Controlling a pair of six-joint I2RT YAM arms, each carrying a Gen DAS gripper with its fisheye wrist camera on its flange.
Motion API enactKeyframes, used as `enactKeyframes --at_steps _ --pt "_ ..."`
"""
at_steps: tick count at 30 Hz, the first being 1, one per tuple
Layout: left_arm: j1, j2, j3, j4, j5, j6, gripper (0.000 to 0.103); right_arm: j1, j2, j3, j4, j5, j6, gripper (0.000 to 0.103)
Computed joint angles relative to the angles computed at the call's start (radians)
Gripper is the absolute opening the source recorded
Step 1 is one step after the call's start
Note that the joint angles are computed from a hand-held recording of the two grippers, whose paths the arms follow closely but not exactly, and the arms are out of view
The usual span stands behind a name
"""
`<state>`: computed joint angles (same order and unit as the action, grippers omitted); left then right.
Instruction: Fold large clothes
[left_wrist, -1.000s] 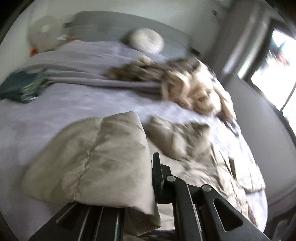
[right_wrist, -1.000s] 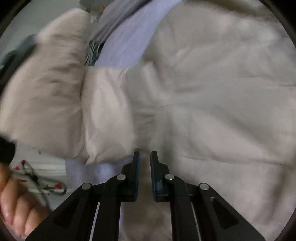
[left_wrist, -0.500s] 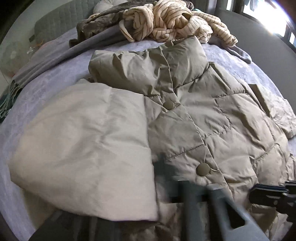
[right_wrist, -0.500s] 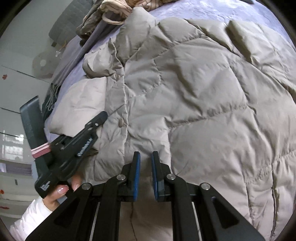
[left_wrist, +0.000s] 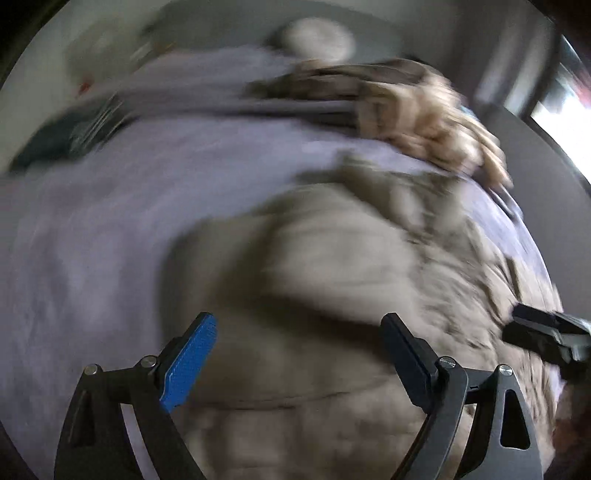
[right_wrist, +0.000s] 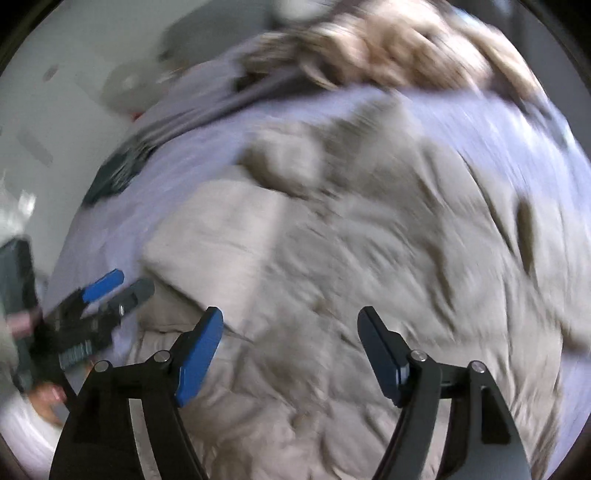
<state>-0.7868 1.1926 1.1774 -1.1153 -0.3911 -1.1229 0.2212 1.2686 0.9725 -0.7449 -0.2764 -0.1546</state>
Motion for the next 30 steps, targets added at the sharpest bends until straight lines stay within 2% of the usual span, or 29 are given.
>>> enactKeyframes --at_steps 2,3,7,8,9,10,11,12,13,14,15,17,19,21,24,27,30 --pt "0.126 -0.086 -0.106 0.046 0.101 0.02 0.091 0.157 0.002 -0.006 0.047 0.132 -0.014 0.078" --pt "0.235 -0.145 -0.191 0.108 0.212 0.047 0.091 0.236 0.02 -0.008 0.073 0.206 -0.02 0.078" --pt "0.453 -0.219 -0.398 0.326 0.489 0.058 0.091 0.477 0.153 -0.009 0.191 0.466 -0.059 0.078" --pt "0.479 -0.222 -0.432 0.386 0.537 0.052 0.082 0.506 0.176 -0.016 0.228 0.51 -0.072 0.078" --pt "0.476 -0.213 -0.446 0.42 0.546 0.039 0.055 0.532 0.21 -0.022 0.284 0.563 -0.088 0.078" --pt "0.479 -0.195 -0.449 0.444 0.565 0.043 0.041 0.542 0.24 -0.02 0.322 0.602 -0.094 0.078" --pt "0.457 -0.168 -0.43 0.444 0.544 0.043 0.024 0.547 0.261 -0.012 0.34 0.626 -0.093 0.078" --pt "0.414 -0.136 -0.387 0.416 0.481 0.042 0.018 0.538 0.272 -0.01 0.362 0.644 -0.089 0.062" --pt "0.369 -0.111 -0.342 0.373 0.412 0.052 0.017 0.513 0.266 -0.014 0.381 0.637 -0.076 0.013" --pt "0.329 -0.079 -0.291 0.328 0.349 0.067 0.017 0.472 0.253 -0.008 0.366 0.603 -0.05 0.004" --pt "0.315 -0.065 -0.263 0.293 0.312 0.089 0.017 0.443 0.236 -0.001 0.351 0.573 -0.019 0.004" --pt "0.274 -0.015 -0.198 0.222 0.233 0.12 0.017 0.304 0.152 -0.027 0.335 0.433 0.037 0.004" --pt "0.273 0.027 -0.169 0.209 0.218 0.144 0.017 0.183 0.096 -0.047 0.309 0.307 0.085 0.004" --pt "0.275 0.068 -0.153 0.199 0.199 0.163 0.017 0.026 0.111 -0.043 0.265 0.141 0.153 0.005" --pt "0.234 0.138 -0.122 0.165 0.133 0.164 0.017 -0.123 0.193 -0.035 0.232 -0.026 0.222 0.005" --pt "0.201 0.149 -0.114 0.126 0.087 0.149 0.017 -0.268 0.234 -0.055 0.222 -0.13 0.275 0.01" --pt "0.187 0.15 -0.076 0.062 0.064 0.131 0.018 -0.431 0.228 -0.056 0.166 -0.231 0.278 0.022"
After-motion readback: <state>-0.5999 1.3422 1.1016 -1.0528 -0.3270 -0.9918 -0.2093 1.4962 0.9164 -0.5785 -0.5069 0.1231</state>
